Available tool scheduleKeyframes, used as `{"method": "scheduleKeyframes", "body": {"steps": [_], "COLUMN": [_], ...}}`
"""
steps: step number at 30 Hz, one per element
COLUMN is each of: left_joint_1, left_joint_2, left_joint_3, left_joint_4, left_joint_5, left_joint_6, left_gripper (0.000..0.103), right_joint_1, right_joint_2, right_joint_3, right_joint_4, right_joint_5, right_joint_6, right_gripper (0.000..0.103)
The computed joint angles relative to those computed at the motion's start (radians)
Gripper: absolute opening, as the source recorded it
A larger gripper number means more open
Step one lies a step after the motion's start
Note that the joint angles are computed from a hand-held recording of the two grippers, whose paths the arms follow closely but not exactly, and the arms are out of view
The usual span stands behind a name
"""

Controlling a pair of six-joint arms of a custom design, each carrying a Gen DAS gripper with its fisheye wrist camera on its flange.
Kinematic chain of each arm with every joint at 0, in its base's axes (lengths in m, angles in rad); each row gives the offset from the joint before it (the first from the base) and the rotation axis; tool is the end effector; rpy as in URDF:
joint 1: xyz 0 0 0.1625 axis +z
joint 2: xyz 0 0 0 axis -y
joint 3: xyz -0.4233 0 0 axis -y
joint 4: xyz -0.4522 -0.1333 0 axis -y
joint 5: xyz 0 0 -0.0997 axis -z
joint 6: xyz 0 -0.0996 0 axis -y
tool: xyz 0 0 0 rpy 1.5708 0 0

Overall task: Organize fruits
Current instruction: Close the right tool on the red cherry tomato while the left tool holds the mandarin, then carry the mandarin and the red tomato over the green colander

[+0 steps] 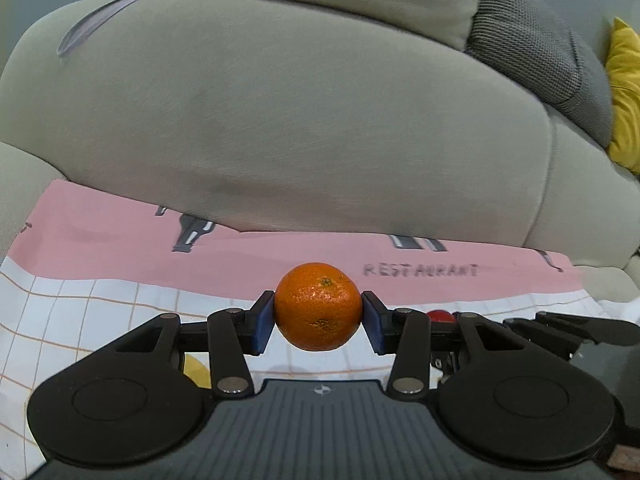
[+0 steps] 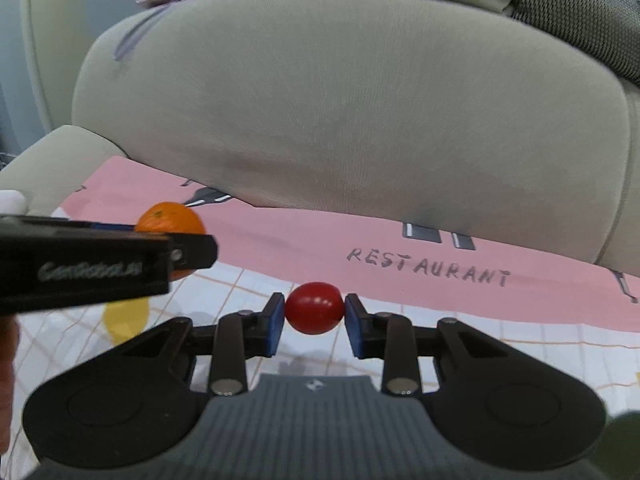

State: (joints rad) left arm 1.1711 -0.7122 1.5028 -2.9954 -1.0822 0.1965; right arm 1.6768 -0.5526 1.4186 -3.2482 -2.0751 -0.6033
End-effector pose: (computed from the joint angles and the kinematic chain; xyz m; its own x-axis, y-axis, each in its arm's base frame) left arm -0.1341 -0.7802 0.1059 -0.8427 0.2307 -0.4865 0.4874 0.7108 -0.5071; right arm 0.1678 -0.7717 0.0525 -0.7061 -0.1777 0.6854 -0.5750 0.7089 -0.4085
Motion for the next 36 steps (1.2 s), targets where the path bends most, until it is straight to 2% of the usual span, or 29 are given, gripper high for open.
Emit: {"method": "scheduleKeyframes", "body": {"steps": [7, 19, 28, 36], "left_joint_1": [-0.048, -0.139, -0.217, -0.255], "left_joint_2": [-0.058, -0.095, -0.077, -0.027], "left_joint_3": [0.094, 0.194, 0.218, 0.2], "left_joint_4": [0.0, 0.019, 0.05, 0.088], "left_joint_5": [-0.011, -0.066, -0.093, -0.1], "left_joint_6": [-0.005, -0.009, 0.013, 0.022], "left_gripper": [0.051, 0.051, 0.051, 0.051], "right_joint_1": [0.01, 0.009, -0.028, -0.081], "right_joint_2": [-0.128, -0.301, -0.426, -0.5], "right_joint_3": [0.176, 0.432, 0.564, 0.631], "right_joint_4": [-0.066, -0.264, -0.38, -0.415], "right_joint_5": [0.006, -0.018, -0.027, -0.033], "right_joint_6": [-0.007, -0.147, -0.207, -0.248], "right_gripper": [0.029, 0.029, 0.029, 0.029]}}
